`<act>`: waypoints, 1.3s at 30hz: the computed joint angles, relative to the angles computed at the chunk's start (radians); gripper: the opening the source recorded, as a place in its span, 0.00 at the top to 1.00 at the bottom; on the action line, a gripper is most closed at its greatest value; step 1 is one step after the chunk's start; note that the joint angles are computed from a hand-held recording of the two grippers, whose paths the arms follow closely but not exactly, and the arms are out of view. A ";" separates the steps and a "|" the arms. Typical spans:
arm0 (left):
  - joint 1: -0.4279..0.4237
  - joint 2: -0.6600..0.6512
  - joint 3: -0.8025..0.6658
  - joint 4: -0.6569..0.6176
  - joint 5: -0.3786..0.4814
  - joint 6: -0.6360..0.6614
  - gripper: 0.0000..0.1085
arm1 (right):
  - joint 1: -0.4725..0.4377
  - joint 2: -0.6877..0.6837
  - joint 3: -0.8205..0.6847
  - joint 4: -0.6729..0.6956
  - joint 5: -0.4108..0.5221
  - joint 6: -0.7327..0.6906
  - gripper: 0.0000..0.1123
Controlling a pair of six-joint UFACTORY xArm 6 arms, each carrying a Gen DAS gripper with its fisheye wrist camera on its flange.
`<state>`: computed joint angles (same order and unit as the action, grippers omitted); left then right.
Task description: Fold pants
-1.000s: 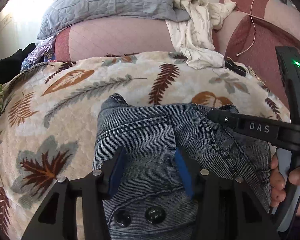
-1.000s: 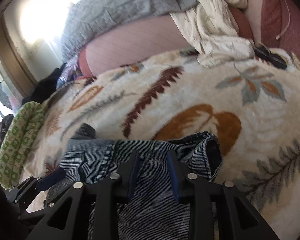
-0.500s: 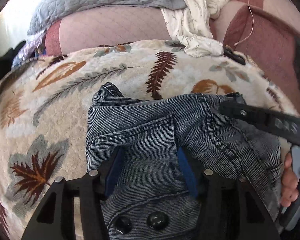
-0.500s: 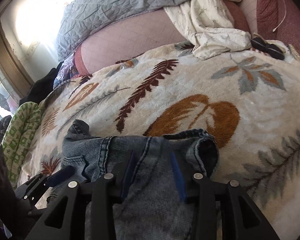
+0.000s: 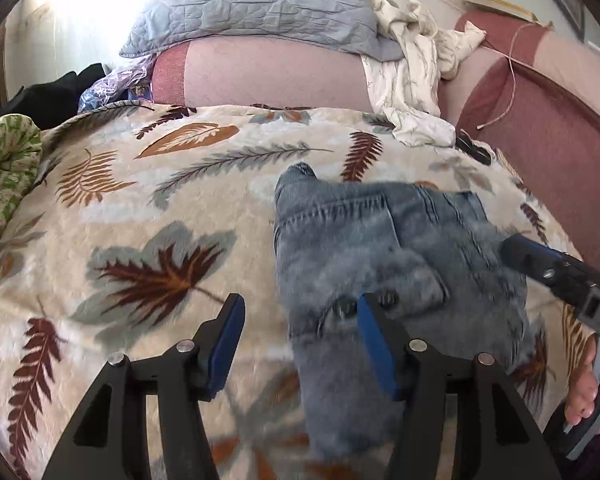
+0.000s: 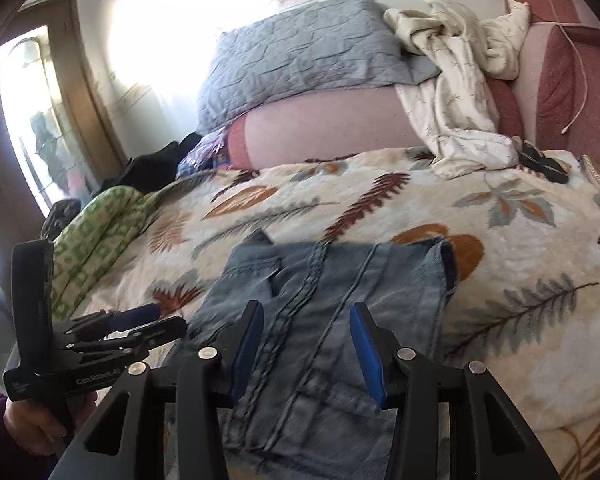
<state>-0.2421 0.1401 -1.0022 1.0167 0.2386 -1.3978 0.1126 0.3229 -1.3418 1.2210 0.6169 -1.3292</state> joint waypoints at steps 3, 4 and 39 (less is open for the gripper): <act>-0.018 0.009 0.003 -0.043 0.031 0.061 0.45 | 0.034 0.004 0.024 -0.084 -0.058 0.034 0.58; -0.021 0.011 0.004 -0.038 0.035 0.057 0.45 | 0.044 0.013 0.026 -0.127 -0.078 0.061 0.59; -0.061 0.077 -0.030 -0.101 0.171 0.089 0.26 | 0.087 -0.003 0.155 -0.042 -0.239 0.046 0.51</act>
<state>-0.3035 0.2170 -1.0317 0.9159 0.4096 -1.3086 0.1996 0.3201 -1.1873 1.1794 0.3776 -1.2828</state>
